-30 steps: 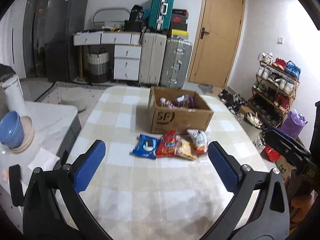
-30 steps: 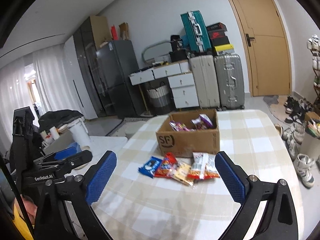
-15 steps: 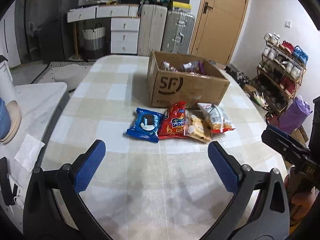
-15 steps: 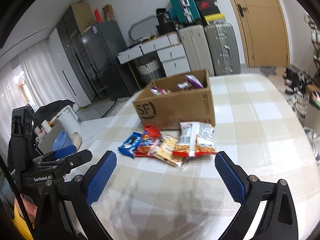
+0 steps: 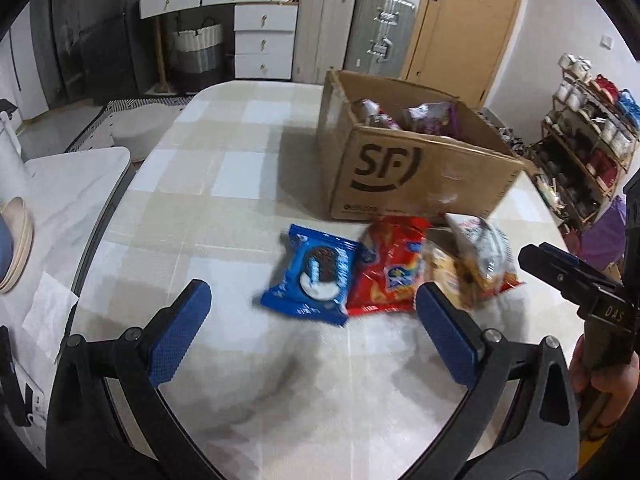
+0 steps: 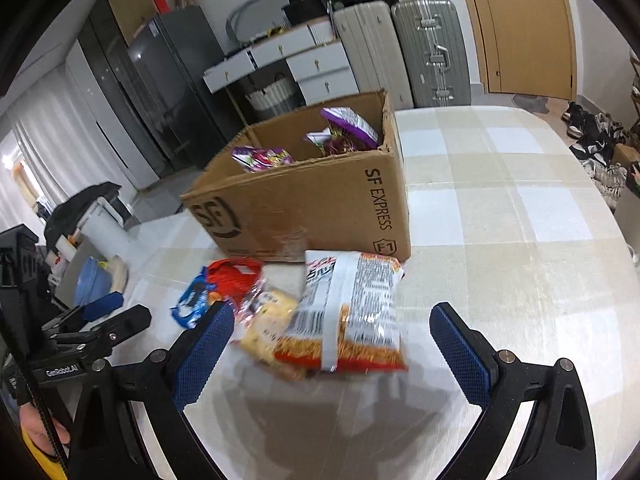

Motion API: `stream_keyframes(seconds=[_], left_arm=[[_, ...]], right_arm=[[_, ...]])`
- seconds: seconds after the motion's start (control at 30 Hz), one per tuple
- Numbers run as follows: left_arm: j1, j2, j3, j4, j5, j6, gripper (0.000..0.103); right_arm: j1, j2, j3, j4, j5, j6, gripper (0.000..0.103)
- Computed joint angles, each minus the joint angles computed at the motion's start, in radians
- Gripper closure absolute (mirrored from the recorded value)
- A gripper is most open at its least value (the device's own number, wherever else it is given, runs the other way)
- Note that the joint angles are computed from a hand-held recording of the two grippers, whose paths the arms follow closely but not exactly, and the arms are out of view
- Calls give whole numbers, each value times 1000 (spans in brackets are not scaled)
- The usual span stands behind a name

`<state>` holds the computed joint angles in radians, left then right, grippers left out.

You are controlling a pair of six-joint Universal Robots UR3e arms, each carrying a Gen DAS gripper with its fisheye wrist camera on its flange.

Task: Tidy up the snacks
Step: 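Grasp the noodle-snack bag with the right tool while the left tool grasps the blue Oreo packet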

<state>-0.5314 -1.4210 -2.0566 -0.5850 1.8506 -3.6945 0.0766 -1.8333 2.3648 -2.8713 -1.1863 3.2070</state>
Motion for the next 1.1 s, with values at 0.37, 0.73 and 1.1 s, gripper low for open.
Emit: stream_keyframes(seconds=[0.37, 0.73, 1.1], left_arm=[[145, -144, 18, 48, -92, 96, 1], [177, -196, 5, 80, -129, 124, 1], [180, -232, 19, 72, -116, 149, 1]], right_arm=[[75, 290, -175, -15, -106, -8, 8], [-7, 284, -113, -50, 0, -19, 43], [-174, 147, 134, -217, 236, -59, 44]])
